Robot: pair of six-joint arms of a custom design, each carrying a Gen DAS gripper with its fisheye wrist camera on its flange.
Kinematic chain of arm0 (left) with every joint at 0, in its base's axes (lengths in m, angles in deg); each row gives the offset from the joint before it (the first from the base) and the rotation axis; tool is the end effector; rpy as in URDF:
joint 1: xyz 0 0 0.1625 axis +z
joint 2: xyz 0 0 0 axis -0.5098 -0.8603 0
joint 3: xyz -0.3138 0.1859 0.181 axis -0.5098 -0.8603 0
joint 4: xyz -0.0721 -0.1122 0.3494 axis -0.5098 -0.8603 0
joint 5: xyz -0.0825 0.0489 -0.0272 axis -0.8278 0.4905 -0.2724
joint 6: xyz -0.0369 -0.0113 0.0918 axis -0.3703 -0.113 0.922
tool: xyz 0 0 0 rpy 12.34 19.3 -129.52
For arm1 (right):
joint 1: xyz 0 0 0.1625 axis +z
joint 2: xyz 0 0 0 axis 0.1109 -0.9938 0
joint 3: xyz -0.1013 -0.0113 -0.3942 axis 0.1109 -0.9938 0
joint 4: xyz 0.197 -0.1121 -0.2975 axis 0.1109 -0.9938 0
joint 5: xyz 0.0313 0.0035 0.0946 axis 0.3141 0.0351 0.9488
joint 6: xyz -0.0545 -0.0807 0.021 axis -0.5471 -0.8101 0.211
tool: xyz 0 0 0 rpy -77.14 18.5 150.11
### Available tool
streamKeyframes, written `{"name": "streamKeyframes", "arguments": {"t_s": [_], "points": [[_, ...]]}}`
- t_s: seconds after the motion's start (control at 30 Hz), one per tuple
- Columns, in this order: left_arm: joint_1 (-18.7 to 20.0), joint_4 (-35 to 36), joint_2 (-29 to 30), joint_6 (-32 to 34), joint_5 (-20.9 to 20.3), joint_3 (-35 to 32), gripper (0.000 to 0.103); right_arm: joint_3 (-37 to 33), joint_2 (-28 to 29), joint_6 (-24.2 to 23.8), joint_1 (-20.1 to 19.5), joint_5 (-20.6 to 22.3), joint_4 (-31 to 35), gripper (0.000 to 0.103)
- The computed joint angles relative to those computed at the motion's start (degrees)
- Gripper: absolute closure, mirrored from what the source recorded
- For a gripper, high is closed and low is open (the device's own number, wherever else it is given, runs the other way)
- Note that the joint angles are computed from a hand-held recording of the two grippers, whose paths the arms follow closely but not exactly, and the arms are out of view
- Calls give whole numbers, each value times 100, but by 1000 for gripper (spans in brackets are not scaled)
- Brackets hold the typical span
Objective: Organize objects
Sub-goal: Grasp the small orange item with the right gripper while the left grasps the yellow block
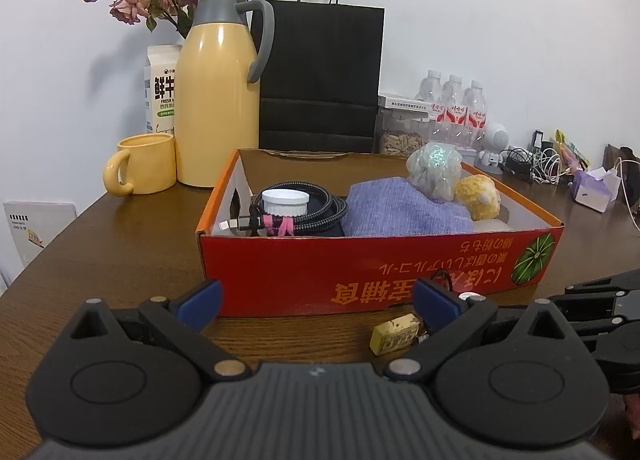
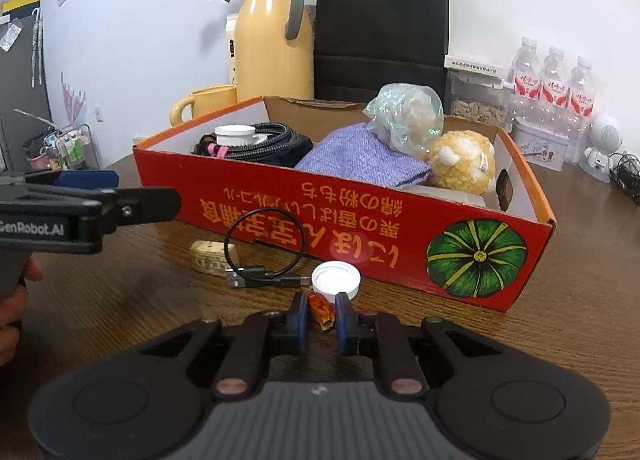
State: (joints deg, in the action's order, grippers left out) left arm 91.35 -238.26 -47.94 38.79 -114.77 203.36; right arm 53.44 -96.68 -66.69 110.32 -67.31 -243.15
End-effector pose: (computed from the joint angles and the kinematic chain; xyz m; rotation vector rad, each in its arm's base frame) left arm 0.0099 -0.4074 0.3009 0.3873 2.0419 -1.3477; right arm 0.3527 -0.4780 -0.0531 1.2196 -2.3712 0.8051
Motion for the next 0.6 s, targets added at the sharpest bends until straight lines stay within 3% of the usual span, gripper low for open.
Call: {"name": "streamKeyframes", "arguments": {"t_s": [0.17,0.37,0.6], "points": [[36,144,-4,-61,17,-34,0,55,53,-178,24,55,-357,90],[73,386,-2,-110,0,-50,0,213,217,-436,53,144,-1571,90],[48,732,154,-29,239,-131,1,235,214,-500,53,209,-1624,90]]}}
